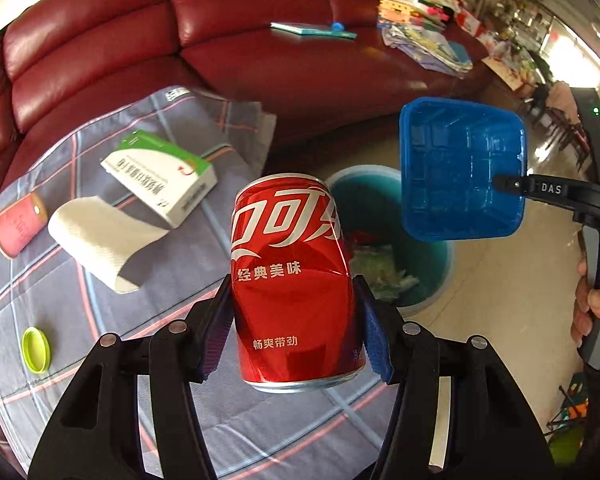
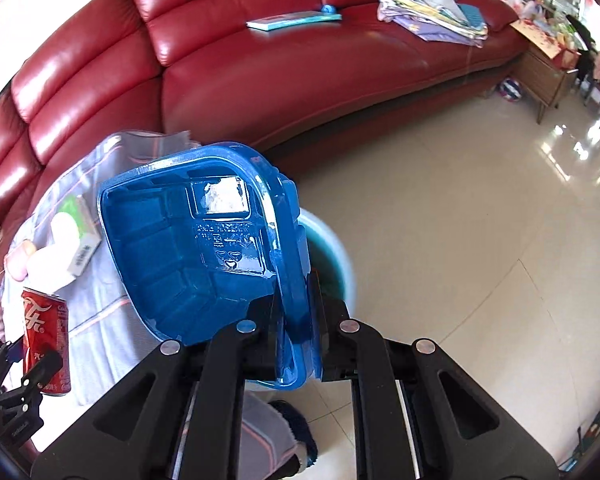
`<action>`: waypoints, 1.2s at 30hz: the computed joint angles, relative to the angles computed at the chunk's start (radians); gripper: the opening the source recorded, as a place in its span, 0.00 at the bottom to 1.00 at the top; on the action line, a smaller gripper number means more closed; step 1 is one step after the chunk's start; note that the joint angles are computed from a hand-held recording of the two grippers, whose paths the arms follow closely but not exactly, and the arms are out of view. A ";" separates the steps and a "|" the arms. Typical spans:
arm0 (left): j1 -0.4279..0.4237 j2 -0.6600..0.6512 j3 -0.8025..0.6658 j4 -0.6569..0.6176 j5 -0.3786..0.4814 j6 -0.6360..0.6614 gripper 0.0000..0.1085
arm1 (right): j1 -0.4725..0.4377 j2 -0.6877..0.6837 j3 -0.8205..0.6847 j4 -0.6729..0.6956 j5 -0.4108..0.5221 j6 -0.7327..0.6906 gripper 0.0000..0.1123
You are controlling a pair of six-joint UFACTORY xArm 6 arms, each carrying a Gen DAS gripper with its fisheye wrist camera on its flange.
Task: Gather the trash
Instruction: 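Carry the blue tray and Coca-Cola can over the teal bin, then open both tools to drop the tray and can into the bin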
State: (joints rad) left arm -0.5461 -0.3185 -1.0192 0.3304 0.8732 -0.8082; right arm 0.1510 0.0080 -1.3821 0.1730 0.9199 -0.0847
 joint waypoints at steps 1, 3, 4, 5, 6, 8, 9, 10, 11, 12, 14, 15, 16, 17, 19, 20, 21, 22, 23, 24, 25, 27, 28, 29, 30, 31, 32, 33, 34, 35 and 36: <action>-0.001 0.023 -0.014 -0.012 -0.013 0.016 0.54 | -0.004 0.008 -0.003 -0.014 -0.003 0.007 0.09; -0.005 0.069 -0.046 -0.028 -0.027 0.042 0.54 | -0.012 0.029 -0.018 -0.022 0.001 0.015 0.09; -0.004 0.090 -0.060 -0.036 -0.033 0.056 0.54 | -0.011 0.039 -0.025 -0.031 0.000 0.020 0.09; -0.003 0.113 -0.074 -0.047 -0.040 0.071 0.54 | -0.011 0.050 -0.032 -0.042 -0.001 0.024 0.09; 0.000 0.130 -0.085 -0.056 -0.046 0.084 0.54 | -0.013 0.065 -0.042 -0.048 -0.004 0.023 0.10; 0.004 0.169 -0.112 -0.073 -0.055 0.106 0.54 | -0.014 0.092 -0.065 -0.054 -0.002 0.023 0.12; 0.007 0.187 -0.125 -0.082 -0.058 0.116 0.54 | -0.014 0.103 -0.072 -0.049 0.001 0.021 0.14; 0.010 0.207 -0.139 -0.092 -0.061 0.127 0.54 | -0.015 0.114 -0.081 -0.038 0.004 0.015 0.17; 0.013 0.222 -0.150 -0.100 -0.064 0.135 0.54 | -0.015 0.130 -0.096 -0.027 0.010 0.010 0.28; 0.015 0.239 -0.161 -0.108 -0.066 0.143 0.54 | -0.017 0.142 -0.104 -0.014 0.012 0.001 0.35; 0.016 0.269 -0.183 -0.118 -0.066 0.156 0.54 | -0.015 0.164 -0.122 0.015 0.013 -0.016 0.51; 0.017 0.279 -0.190 -0.125 -0.066 0.163 0.54 | -0.011 0.171 -0.127 0.015 0.012 -0.016 0.51; 0.019 0.286 -0.192 -0.131 -0.069 0.169 0.54 | -0.008 0.179 -0.134 0.017 0.016 -0.018 0.52; 0.022 0.291 -0.193 -0.137 -0.072 0.176 0.54 | -0.006 0.188 -0.144 0.021 0.023 -0.019 0.58; 0.025 0.304 -0.200 -0.148 -0.076 0.186 0.54 | -0.006 0.195 -0.149 0.026 0.028 -0.017 0.66; 0.027 0.308 -0.202 -0.153 -0.077 0.194 0.54 | -0.007 0.198 -0.151 0.034 0.031 -0.021 0.69; 0.027 0.315 -0.206 -0.156 -0.077 0.197 0.54 | -0.007 0.199 -0.154 0.041 0.036 -0.023 0.69; 0.025 0.320 -0.209 -0.160 -0.076 0.198 0.54 | -0.008 0.203 -0.159 0.044 0.045 -0.024 0.69; 0.023 0.323 -0.208 -0.164 -0.075 0.200 0.54 | -0.011 0.204 -0.161 0.051 0.052 -0.025 0.70; 0.023 0.332 -0.215 -0.170 -0.075 0.205 0.54 | -0.015 0.205 -0.164 0.060 0.059 -0.025 0.72; 0.022 0.342 -0.223 -0.176 -0.075 0.209 0.54 | -0.018 0.208 -0.170 0.066 0.065 -0.023 0.75; 0.022 0.364 -0.241 -0.190 -0.078 0.223 0.54 | -0.024 0.202 -0.166 0.069 0.064 -0.015 0.76; 0.022 0.377 -0.252 -0.201 -0.080 0.232 0.54 | -0.023 0.201 -0.165 0.068 0.062 -0.011 0.77; 0.023 0.388 -0.262 -0.211 -0.081 0.241 0.54 | -0.026 0.199 -0.165 0.068 0.063 -0.005 0.78; 0.023 0.403 -0.276 -0.217 -0.082 0.249 0.54 | -0.028 0.201 -0.169 0.069 0.065 -0.002 0.79; 0.021 0.416 -0.289 -0.222 -0.082 0.253 0.55 | -0.030 0.202 -0.173 0.069 0.070 0.001 0.80; 0.022 0.432 -0.304 -0.235 -0.083 0.263 0.55 | -0.032 0.201 -0.174 0.066 0.073 0.004 0.80; 0.023 0.445 -0.317 -0.249 -0.082 0.273 0.56 | -0.035 0.202 -0.178 0.063 0.075 0.006 0.80; 0.024 0.458 -0.331 -0.258 -0.079 0.278 0.56 | -0.037 0.201 -0.179 0.062 0.076 0.007 0.80; 0.024 0.469 -0.344 -0.257 -0.074 0.278 0.60 | -0.038 0.200 -0.179 0.062 0.078 0.009 0.80; 0.023 0.474 -0.352 -0.242 -0.071 0.266 0.65 | -0.039 0.200 -0.180 0.062 0.081 0.010 0.80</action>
State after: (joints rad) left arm -0.5234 0.1553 -1.3709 0.0881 0.8023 -0.5417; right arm 0.1120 0.2081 -1.5623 0.2351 1.0010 -0.0745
